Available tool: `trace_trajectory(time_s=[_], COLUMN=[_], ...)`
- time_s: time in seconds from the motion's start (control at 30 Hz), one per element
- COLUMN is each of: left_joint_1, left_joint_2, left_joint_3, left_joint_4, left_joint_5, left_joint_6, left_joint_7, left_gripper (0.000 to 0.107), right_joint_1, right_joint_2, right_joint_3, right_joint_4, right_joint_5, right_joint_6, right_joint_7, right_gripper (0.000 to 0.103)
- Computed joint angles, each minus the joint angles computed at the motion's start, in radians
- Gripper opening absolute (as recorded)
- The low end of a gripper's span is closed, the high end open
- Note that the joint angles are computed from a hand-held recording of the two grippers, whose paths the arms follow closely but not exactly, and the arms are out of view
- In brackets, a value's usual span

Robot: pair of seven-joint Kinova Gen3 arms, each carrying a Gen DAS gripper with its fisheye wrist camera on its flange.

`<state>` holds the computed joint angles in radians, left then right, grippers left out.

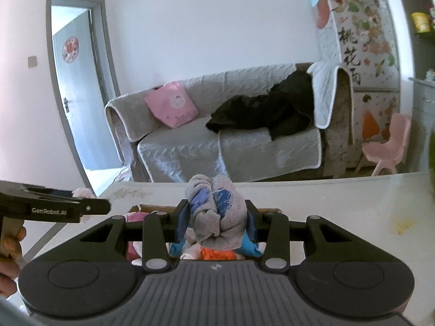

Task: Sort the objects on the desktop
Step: 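Lower both held socks into the box and open both grippers, then withdraw both open grippers from the box toward the remaining socks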

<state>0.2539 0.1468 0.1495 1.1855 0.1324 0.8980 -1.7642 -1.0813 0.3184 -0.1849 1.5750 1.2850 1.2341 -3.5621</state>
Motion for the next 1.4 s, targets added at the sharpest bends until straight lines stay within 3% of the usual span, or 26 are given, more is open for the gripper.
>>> trace_trajectory(time_s=[0.13,0.4,0.67,1.1,1.2,1.23,1.3,1.4], left_joint_1=[0.019,0.001,-0.024,-0.006,-0.009,-0.009,0.002,0.019], left_joint_2=[0.051,0.049,0.072,0.099,0.112,0.115,0.135,0.128], left_joint_3=[0.005,0.009,0.013,0.015,0.014,0.012,0.011,0.000], left_joint_4=[-0.058,0.024,0.055,0.096,0.083,0.076,0.043,0.065], left_joint_5=[-0.019,0.016,0.054,0.047,0.051,0.058,0.023,-0.006], left_joint_6=[0.031,-0.028,-0.057,-0.134,-0.118,-0.108,-0.063,-0.083], left_joint_7=[0.006,-0.083,-0.138,-0.192,-0.174,-0.178,-0.148,-0.124], left_gripper=[0.067,0.067,0.066,0.066,0.067,0.069,0.092,0.090], right_joint_1=[0.043,0.111,0.152,0.143,0.134,0.121,0.114,0.097], right_joint_2=[0.002,0.006,0.051,0.111,0.130,0.129,0.132,0.130], right_joint_3=[0.007,0.030,0.067,0.133,0.149,0.159,0.165,0.174], right_joint_4=[-0.013,-0.038,-0.120,-0.218,-0.248,-0.244,-0.247,-0.245], right_joint_5=[-0.022,-0.100,-0.262,-0.427,-0.446,-0.437,-0.433,-0.411], right_joint_6=[-0.081,-0.235,-0.323,-0.324,-0.299,-0.295,-0.289,-0.280], right_joint_7=[0.054,0.154,0.373,0.563,0.592,0.580,0.581,0.567], right_gripper=[0.038,0.038,0.038,0.038,0.044,0.049,0.063,0.063])
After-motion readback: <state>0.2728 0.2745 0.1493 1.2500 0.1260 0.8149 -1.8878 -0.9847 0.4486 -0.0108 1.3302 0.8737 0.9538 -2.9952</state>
